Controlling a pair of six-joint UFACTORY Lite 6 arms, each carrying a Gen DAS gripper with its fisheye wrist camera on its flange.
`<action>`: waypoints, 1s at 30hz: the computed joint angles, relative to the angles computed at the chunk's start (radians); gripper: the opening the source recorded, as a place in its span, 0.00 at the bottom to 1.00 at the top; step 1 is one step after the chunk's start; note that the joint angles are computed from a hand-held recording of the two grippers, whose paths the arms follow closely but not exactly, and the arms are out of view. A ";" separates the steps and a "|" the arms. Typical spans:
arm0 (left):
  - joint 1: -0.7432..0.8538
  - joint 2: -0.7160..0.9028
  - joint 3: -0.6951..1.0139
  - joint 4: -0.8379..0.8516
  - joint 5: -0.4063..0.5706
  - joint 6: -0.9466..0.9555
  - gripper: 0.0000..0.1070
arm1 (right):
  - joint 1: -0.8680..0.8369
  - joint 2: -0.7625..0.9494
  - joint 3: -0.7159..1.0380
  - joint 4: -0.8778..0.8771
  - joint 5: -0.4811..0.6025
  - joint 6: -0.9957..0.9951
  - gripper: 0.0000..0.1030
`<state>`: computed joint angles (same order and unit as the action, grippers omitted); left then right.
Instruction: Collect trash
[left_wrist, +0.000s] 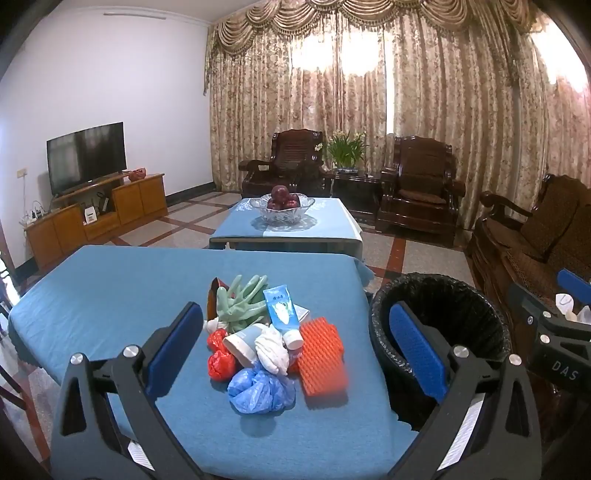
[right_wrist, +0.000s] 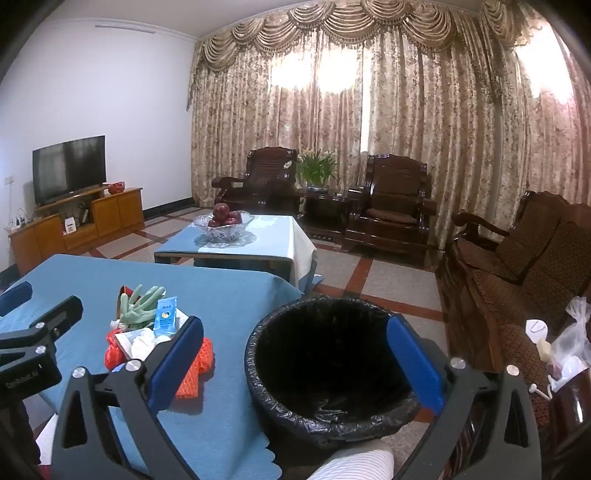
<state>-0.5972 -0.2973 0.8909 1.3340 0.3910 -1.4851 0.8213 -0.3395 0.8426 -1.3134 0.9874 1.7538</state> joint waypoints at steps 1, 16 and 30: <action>0.000 0.000 0.000 0.001 0.000 -0.001 0.92 | 0.000 -0.001 0.000 0.002 -0.001 0.001 0.94; 0.000 -0.001 -0.001 0.005 0.000 -0.004 0.92 | -0.005 -0.012 -0.019 -0.001 -0.008 0.009 0.94; -0.001 0.000 -0.001 0.007 0.001 -0.006 0.92 | -0.007 -0.011 -0.016 0.002 -0.010 0.004 0.94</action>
